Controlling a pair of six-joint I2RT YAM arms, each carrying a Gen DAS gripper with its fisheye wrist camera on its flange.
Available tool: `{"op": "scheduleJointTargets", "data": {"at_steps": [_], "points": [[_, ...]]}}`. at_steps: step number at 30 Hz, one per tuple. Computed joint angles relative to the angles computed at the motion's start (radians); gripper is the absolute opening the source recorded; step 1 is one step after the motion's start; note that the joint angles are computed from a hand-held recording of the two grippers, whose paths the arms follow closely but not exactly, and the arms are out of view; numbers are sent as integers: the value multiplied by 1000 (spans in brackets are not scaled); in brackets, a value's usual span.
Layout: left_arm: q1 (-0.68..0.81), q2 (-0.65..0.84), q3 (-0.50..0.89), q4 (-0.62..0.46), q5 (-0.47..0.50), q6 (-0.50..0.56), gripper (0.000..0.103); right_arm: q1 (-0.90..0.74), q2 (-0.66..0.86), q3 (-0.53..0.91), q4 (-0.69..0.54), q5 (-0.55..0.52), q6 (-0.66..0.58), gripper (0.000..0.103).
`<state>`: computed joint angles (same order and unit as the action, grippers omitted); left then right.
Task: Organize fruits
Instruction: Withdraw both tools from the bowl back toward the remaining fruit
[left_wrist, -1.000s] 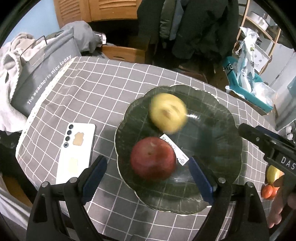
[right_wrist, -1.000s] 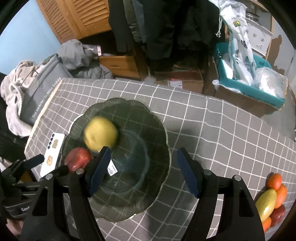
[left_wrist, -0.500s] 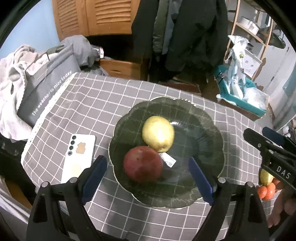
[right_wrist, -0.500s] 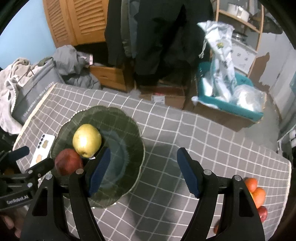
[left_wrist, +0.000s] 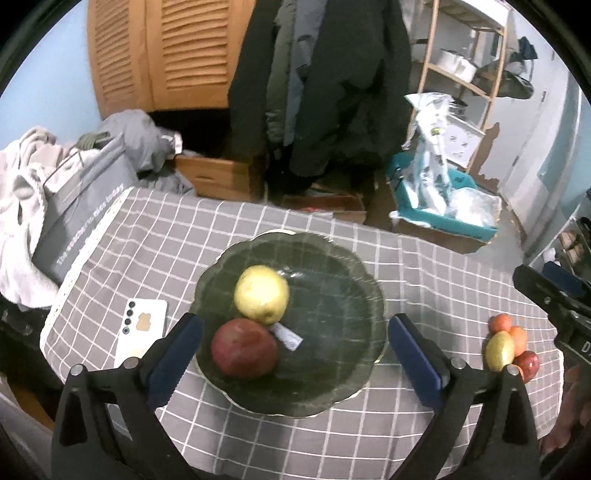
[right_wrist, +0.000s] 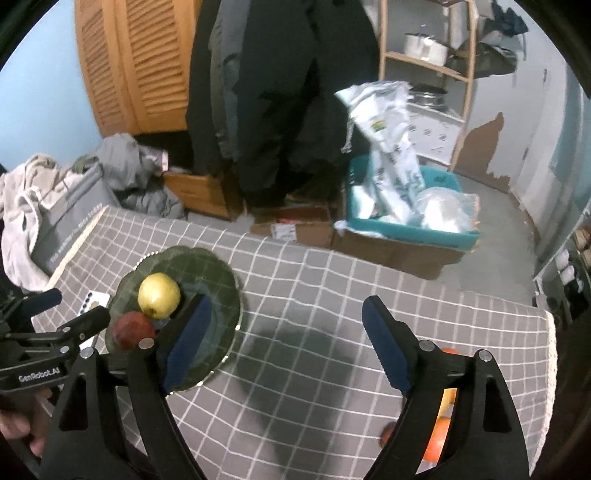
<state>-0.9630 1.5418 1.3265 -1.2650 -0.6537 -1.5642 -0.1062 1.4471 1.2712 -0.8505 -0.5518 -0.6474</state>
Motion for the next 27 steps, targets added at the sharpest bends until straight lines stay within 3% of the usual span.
{"op": "scheduleJointTargets", "data": {"at_steps": [19, 27], "points": [[-52, 260, 406, 4, -53, 198, 102, -398, 133, 232, -166, -154, -246, 89], [-57, 396, 589, 1, -32, 283, 102, -519, 217, 325, -155, -176, -279, 89]]}}
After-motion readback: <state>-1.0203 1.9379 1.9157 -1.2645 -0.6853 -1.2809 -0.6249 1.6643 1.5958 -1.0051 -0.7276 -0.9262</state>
